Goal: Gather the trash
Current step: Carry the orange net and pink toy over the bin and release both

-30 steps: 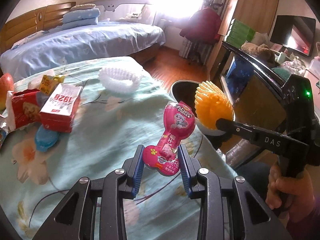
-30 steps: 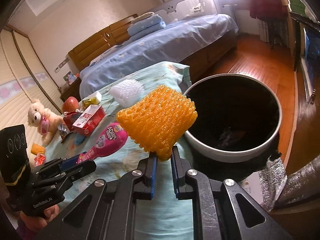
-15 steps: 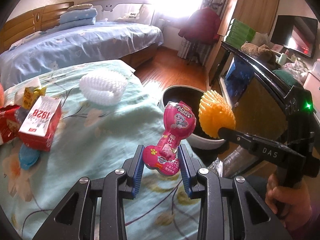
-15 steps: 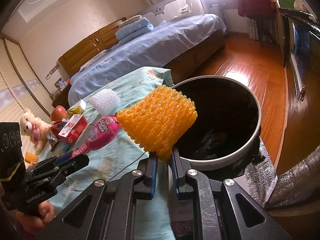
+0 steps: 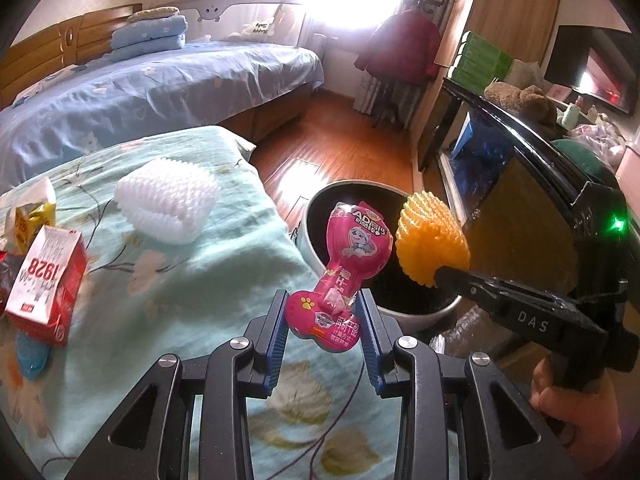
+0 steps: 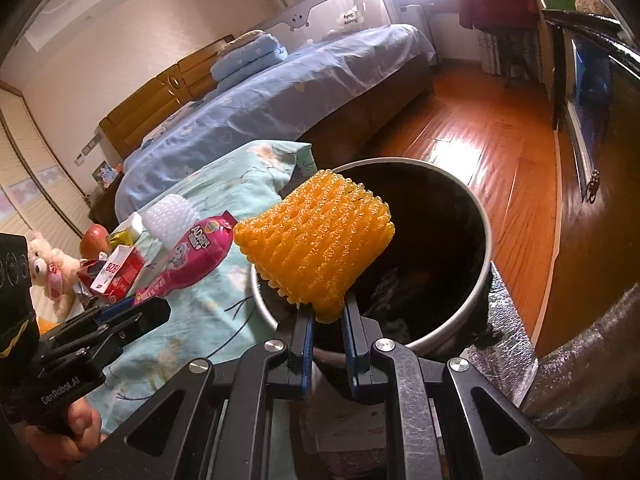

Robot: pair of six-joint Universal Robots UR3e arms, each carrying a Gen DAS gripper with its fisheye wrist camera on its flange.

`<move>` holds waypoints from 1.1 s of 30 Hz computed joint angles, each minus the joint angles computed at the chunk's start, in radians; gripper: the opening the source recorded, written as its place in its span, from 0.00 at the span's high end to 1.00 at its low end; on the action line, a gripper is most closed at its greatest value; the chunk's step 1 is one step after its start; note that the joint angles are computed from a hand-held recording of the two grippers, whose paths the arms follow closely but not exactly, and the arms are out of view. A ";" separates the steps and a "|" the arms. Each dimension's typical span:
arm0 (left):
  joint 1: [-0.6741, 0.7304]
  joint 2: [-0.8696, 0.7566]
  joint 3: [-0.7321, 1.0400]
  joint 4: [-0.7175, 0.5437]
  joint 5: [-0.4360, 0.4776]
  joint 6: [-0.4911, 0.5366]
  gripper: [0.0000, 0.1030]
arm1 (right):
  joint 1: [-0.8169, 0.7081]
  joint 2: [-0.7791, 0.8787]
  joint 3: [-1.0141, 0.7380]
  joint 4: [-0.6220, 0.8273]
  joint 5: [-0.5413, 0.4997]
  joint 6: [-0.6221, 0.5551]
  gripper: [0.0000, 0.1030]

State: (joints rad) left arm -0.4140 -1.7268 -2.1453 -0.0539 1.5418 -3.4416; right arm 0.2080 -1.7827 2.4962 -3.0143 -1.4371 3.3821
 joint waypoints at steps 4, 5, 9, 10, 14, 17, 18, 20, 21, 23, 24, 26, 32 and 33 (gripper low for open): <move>-0.009 -0.049 0.062 -0.017 0.007 -0.003 0.69 | -0.022 0.006 -0.012 0.015 0.003 -0.016 0.87; -0.010 -0.058 0.076 -0.025 0.009 -0.003 0.69 | -0.027 0.008 -0.016 0.020 0.003 -0.021 0.87; -0.016 -0.108 0.138 -0.045 0.013 -0.004 0.69 | -0.055 0.011 -0.021 0.031 0.012 -0.039 0.87; -0.017 -0.118 0.153 -0.051 0.015 -0.004 0.69 | -0.061 0.011 -0.024 0.035 0.013 -0.044 0.87; -0.020 -0.159 0.211 -0.074 0.019 -0.004 0.69 | -0.087 0.017 -0.032 0.045 0.021 -0.064 0.87; -0.017 -0.187 0.249 -0.088 0.016 -0.006 0.69 | -0.098 0.027 -0.043 0.055 0.024 -0.073 0.87; -0.016 -0.195 0.260 -0.092 0.016 -0.006 0.69 | -0.104 0.031 -0.047 0.058 0.026 -0.077 0.87; -0.015 -0.213 0.282 -0.101 0.016 -0.005 0.68 | -0.106 0.038 -0.053 0.061 0.023 -0.080 0.87; -0.016 -0.222 0.294 -0.105 0.016 -0.004 0.68 | -0.108 0.041 -0.056 0.063 0.023 -0.083 0.87; -0.020 -0.239 0.317 -0.115 0.022 -0.005 0.68 | -0.116 0.046 -0.060 0.068 0.024 -0.088 0.87; -0.021 -0.244 0.325 -0.117 0.022 -0.005 0.68 | -0.118 0.053 -0.063 0.067 0.024 -0.090 0.87; -0.021 -0.256 0.338 -0.120 0.022 -0.004 0.68 | -0.123 0.059 -0.066 0.070 0.023 -0.093 0.87; -0.032 -0.293 0.379 -0.130 0.025 -0.003 0.68 | -0.134 0.073 -0.081 0.075 0.021 -0.100 0.87; -0.032 -0.299 0.387 -0.133 0.024 -0.005 0.68 | -0.136 0.074 -0.083 0.077 0.020 -0.102 0.86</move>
